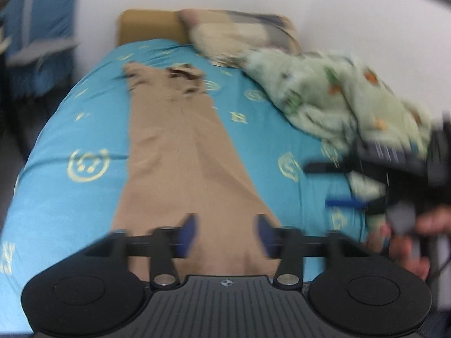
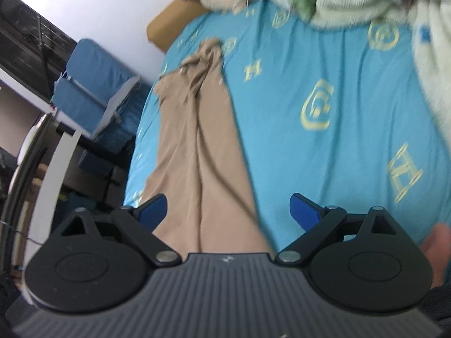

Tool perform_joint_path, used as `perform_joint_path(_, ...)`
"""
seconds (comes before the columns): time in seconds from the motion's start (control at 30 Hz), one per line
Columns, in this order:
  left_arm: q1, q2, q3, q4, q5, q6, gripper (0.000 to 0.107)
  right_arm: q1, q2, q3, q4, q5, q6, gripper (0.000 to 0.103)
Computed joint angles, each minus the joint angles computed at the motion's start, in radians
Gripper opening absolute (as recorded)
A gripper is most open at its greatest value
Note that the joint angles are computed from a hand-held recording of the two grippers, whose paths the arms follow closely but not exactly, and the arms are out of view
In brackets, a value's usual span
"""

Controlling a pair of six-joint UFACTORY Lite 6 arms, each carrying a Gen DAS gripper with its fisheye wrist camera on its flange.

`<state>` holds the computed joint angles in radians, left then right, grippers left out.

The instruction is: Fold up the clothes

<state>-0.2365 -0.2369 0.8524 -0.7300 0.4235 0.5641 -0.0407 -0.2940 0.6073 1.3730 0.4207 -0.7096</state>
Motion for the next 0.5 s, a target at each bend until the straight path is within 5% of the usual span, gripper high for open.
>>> perform_joint_path(0.1, 0.161, 0.118, 0.086, -0.117, 0.100, 0.023, 0.073, -0.004, 0.050, 0.012, 0.019, 0.040, -0.005, 0.094)
perform_joint_path(0.23, 0.264, 0.336, 0.237, -0.004, 0.133, -0.228, 0.076, 0.014, 0.120, 0.042, -0.035, 0.038, 0.053, 0.094)
perform_joint_path(0.33, 0.355, 0.494, 0.337, -0.071, 0.217, -0.249, 0.077, 0.044, 0.191, 0.077, -0.106, 0.019, 0.131, 0.073)
perform_joint_path(0.5, 0.387, 0.598, 0.396, -0.101, 0.264, -0.243, 0.077, 0.125, 0.259, 0.113, -0.229, -0.061, 0.275, 0.074)
